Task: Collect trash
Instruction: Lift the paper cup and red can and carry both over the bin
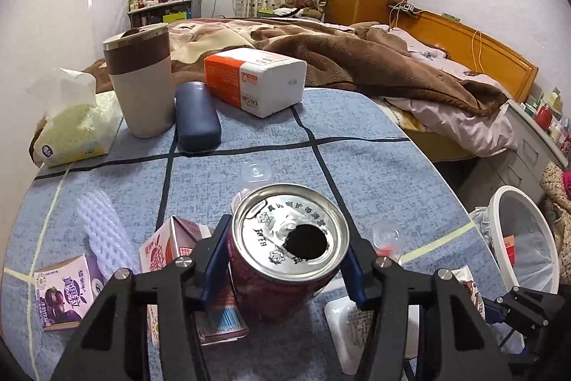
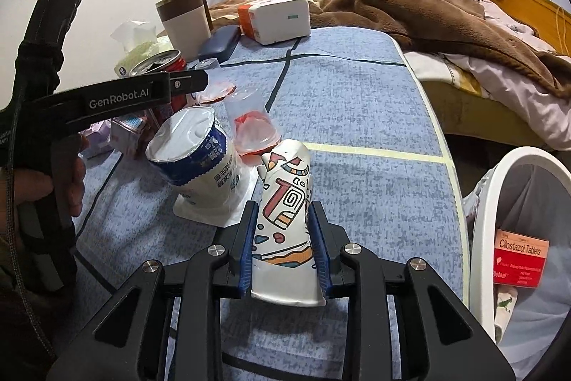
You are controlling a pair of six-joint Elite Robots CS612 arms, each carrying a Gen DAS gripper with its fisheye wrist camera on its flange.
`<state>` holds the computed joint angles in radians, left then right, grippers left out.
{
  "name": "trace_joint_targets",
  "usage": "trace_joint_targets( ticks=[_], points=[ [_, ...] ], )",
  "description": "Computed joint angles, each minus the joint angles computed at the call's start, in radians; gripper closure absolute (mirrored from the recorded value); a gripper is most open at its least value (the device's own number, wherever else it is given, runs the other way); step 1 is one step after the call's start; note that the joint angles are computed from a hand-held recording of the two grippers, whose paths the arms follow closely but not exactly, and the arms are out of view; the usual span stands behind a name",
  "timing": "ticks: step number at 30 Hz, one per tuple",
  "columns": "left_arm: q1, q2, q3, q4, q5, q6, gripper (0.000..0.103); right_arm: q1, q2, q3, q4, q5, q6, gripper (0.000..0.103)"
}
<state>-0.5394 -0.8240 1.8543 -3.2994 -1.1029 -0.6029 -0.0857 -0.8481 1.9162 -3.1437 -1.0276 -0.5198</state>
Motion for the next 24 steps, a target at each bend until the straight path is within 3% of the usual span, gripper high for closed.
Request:
trace_joint_targets(
  ticks=[10,24],
  points=[
    [-0.001,-0.007,0.015,-0.019,0.005,-0.031,0.046,-0.006,0.003,-0.001,-0.018,0.013,0.015,0.074],
    [-0.038,-0.054,0.083,-0.076,0.091,-0.062,0.046,-0.025,-0.016,0.027,-0.100,0.071,0.037,0.074]
  ],
)
